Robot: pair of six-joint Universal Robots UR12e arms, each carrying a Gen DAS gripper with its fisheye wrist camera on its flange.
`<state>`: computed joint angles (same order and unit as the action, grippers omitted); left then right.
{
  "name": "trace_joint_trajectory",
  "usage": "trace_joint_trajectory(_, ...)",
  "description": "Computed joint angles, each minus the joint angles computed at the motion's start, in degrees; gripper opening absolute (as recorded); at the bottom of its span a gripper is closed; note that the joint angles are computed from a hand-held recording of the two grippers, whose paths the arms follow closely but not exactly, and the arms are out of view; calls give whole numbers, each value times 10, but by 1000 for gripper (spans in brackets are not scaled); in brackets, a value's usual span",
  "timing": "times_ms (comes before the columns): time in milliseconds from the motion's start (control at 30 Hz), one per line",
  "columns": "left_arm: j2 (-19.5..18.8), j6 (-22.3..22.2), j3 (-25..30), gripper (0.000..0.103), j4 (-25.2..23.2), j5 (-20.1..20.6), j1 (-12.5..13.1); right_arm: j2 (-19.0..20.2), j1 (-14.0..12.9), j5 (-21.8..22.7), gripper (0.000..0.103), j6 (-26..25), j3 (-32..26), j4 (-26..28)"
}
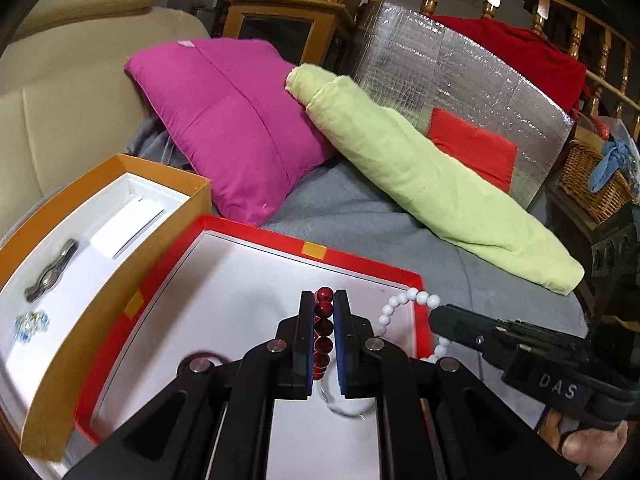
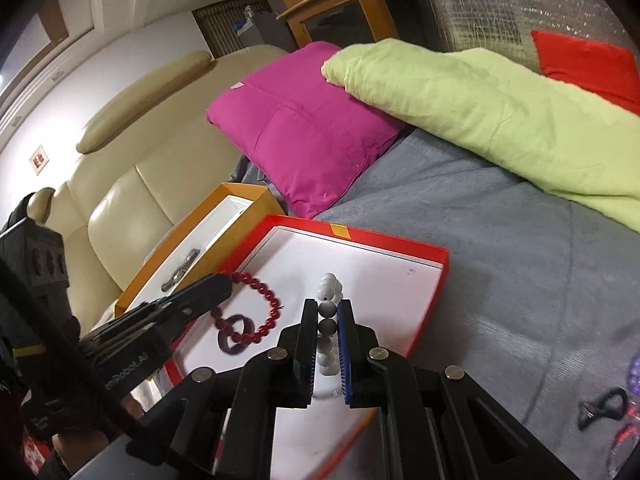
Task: Organize jewelry
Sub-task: 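Lower both grippers into the tray and open them to release the bracelets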
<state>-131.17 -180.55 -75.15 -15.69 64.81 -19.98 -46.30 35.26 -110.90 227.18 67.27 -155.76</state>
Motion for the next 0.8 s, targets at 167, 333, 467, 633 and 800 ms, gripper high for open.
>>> trace_joint_trajectory(167,-23,10,37,9,-42,30,-3,18,-8,18,10,-6,-28,31)
trace_joint_trajectory(333,-35,10,55,9,-68,52,-2,27,-13,21,10,-8,-42,53)
trace_joint_trajectory(467,-40,10,64,9,-79,64,-1,29,-15,21,10,-7,-46,69)
trace_joint_trajectory(633,-43,13,70,9,-89,81,-4,33,-14,14,10,-11,-55,86)
trace_joint_trajectory(800,-43,10,72,9,-99,103,-6,34,-16,14,10,-10,-58,98)
